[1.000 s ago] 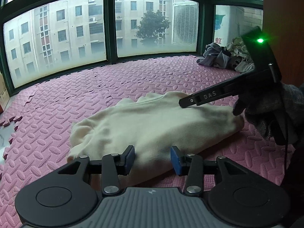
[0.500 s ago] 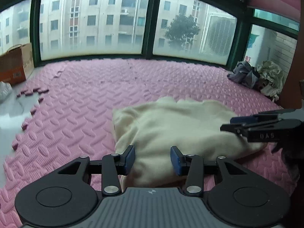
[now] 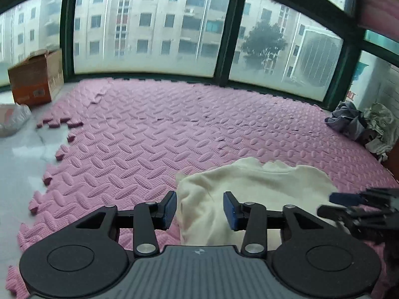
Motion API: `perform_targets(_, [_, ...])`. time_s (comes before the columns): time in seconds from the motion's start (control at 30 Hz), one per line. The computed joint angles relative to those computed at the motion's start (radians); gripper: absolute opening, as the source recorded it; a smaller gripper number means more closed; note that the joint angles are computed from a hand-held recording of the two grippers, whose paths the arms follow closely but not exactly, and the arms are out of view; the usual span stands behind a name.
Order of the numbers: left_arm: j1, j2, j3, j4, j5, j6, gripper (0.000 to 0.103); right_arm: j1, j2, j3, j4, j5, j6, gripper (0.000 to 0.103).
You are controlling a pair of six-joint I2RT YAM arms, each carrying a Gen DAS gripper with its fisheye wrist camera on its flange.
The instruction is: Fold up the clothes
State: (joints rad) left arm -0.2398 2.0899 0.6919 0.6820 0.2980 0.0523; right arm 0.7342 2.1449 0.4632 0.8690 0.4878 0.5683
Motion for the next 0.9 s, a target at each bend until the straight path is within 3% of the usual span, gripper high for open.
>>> perform_targets(0.17, [0.006,0.059,0.089,-0.085,0.006,0.011,0.027,-0.002,-0.001,-0.003,0.005,-0.002,-0.014,0.045])
perform_targets(0.23, [0.013,0.078,0.103,-0.088,0.02,0.009,0.015,-0.002,0.004,-0.002,0.008,-0.003,-0.014,0.045])
perform_targets(0.33, [0.021,0.08,0.098,-0.061,0.034,0.012,0.009,-0.002,0.013,0.001,0.01,-0.003,-0.014,0.046])
perform_targets(0.43, [0.028,0.075,0.078,-0.001,0.032,0.002,0.008,-0.001,0.02,0.003,0.013,0.0,-0.013,0.046])
perform_targets(0.67, [0.026,0.13,0.11,0.003,-0.012,0.029,0.008,-0.008,0.033,0.0,0.031,-0.01,-0.014,0.046])
perform_targets(0.9, [0.017,0.066,0.067,0.031,-0.017,0.042,0.014,-0.032,-0.041,-0.024,0.025,-0.019,-0.062,0.046])
